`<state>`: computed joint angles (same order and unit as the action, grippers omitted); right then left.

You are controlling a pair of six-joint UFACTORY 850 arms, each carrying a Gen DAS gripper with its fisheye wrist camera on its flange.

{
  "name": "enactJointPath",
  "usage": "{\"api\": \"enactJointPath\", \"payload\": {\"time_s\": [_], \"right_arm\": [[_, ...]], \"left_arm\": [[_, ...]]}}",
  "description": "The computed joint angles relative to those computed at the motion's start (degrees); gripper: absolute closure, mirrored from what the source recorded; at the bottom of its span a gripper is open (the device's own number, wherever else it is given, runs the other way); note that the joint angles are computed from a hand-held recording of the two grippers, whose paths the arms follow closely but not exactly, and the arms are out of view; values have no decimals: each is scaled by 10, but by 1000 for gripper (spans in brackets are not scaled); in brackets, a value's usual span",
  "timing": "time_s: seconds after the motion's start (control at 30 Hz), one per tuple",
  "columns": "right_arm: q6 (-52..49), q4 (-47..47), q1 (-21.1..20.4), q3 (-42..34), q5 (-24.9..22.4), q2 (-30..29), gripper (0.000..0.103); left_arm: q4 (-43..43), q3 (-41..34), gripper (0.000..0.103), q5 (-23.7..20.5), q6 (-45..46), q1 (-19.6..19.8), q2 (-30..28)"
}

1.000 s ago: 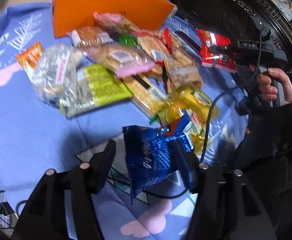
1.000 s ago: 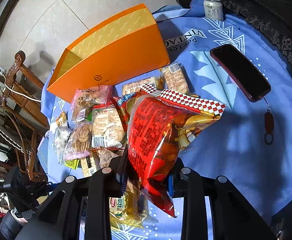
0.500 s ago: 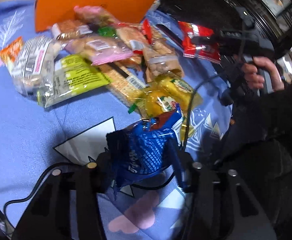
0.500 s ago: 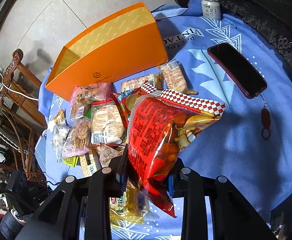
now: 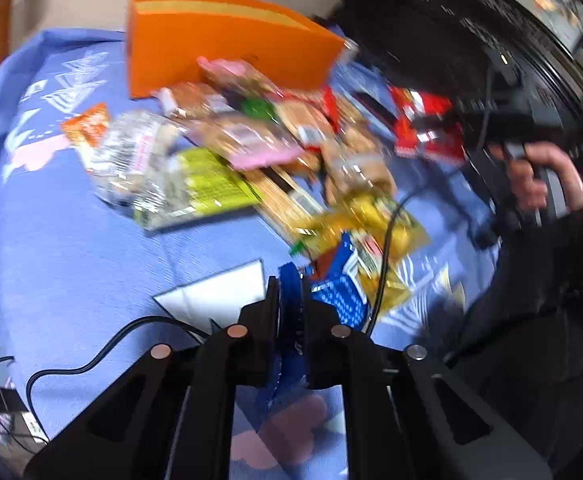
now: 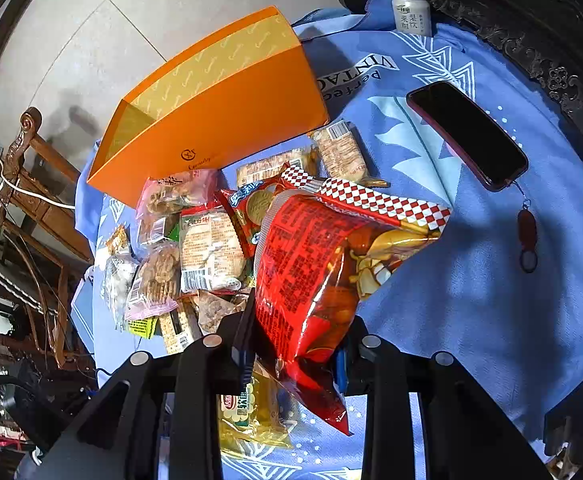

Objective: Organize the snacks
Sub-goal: 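Lift both bags over the orange box and open both grippers to drop them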

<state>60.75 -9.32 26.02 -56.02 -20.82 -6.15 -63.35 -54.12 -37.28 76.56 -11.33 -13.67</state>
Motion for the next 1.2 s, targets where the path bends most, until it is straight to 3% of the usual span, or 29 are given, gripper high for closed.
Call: {"api": "enactJointPath", "payload": {"time_s": [0.47, 0.67, 0.83, 0.97, 1.1, 1.13, 1.17, 1.2], "right_arm": [[42, -38, 0, 4, 9, 10, 73], [92, -122, -3, -22, 17, 19, 73], [66, -156, -24, -88, 39, -7, 73], [-12, -138, -50, -179, 50, -65, 73], [-97, -108, -70, -287, 42, -136, 72], [-130, -90, -77, -322, 34, -159, 70], [-149, -80, -80, -346, 22, -175, 67], [-161, -73, -82, -375, 2, -192, 42]], "left_arm": [[-51, -15, 96, 55, -17, 8, 29], [-86, -76, 96, 62, -11, 4, 32], [-113, -201, 96, 82, -32, -16, -24], [-99, -325, 96, 123, -63, -40, -94], [67, -501, 95, 148, -249, -63, -202], [123, -542, 92, 156, -309, -68, -228], [178, -572, 72, 159, -369, -72, -246], [227, -610, 46, 156, -429, -75, -271]]}}
